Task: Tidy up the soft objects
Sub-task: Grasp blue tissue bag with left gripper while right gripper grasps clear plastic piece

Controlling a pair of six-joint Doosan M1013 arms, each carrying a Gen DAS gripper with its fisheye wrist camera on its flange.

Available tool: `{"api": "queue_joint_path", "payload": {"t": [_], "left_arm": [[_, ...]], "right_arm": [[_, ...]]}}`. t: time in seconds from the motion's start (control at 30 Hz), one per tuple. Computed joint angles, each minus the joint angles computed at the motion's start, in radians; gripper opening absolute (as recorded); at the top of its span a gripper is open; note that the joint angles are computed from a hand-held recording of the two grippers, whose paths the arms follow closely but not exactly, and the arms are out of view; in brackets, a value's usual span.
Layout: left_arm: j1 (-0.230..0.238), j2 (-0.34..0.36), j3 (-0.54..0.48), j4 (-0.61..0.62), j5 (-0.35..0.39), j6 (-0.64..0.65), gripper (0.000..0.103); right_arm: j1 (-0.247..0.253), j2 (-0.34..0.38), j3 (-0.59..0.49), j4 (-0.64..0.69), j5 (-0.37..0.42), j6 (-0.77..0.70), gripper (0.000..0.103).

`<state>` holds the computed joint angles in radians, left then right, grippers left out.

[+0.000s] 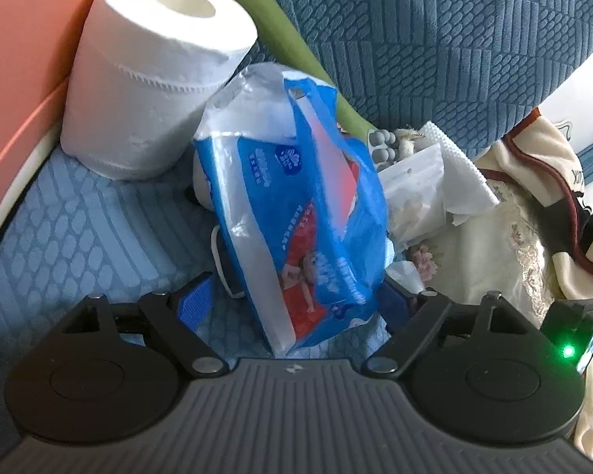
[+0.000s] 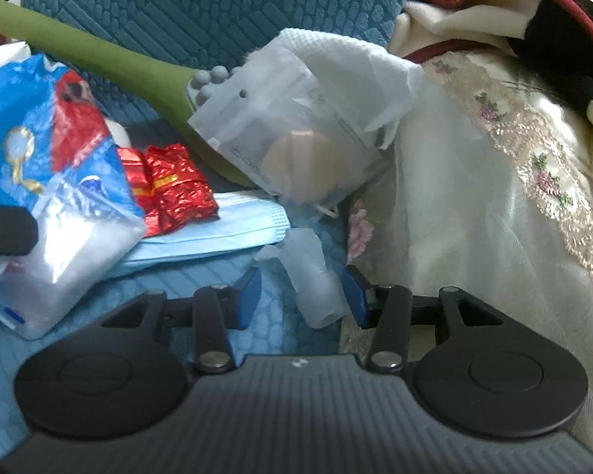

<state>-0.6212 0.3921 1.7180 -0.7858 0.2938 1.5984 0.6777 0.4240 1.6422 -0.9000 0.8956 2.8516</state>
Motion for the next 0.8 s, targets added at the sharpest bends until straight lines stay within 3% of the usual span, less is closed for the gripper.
{"api": "queue_joint_path", "payload": {"t": [0.03, 0.17, 0.3, 0.4, 0.8], "left_arm": [[0.001, 0.001, 0.002, -0.035, -0.003, 0.031, 0.084], [0.005, 0.007, 0.001, -0.140, 0.010, 0.140, 0.059], [0.002, 0.002, 0.001, -0.149, 0.016, 0.168, 0.039], [-0.004, -0.009, 0.005, -0.072, 0.004, 0.111, 0.032], [-0.014, -0.064, 0.037, 0.117, -0.010, -0.013, 0.026]], "right_arm": [[-0.001, -0.002, 0.002, 0.001, -0.002, 0.003, 0.046], [-0.005, -0.005, 0.002, 0.016, 0.001, 0.002, 0.031], [-0.003, -0.015, 0.007, 0.017, 0.003, 0.019, 0.023], [0.003, -0.021, 0.010, 0.014, 0.005, 0.026, 0.023], [0.033, -0.051, 0.031, 0.033, -0.006, 0.059, 0.022]]}}
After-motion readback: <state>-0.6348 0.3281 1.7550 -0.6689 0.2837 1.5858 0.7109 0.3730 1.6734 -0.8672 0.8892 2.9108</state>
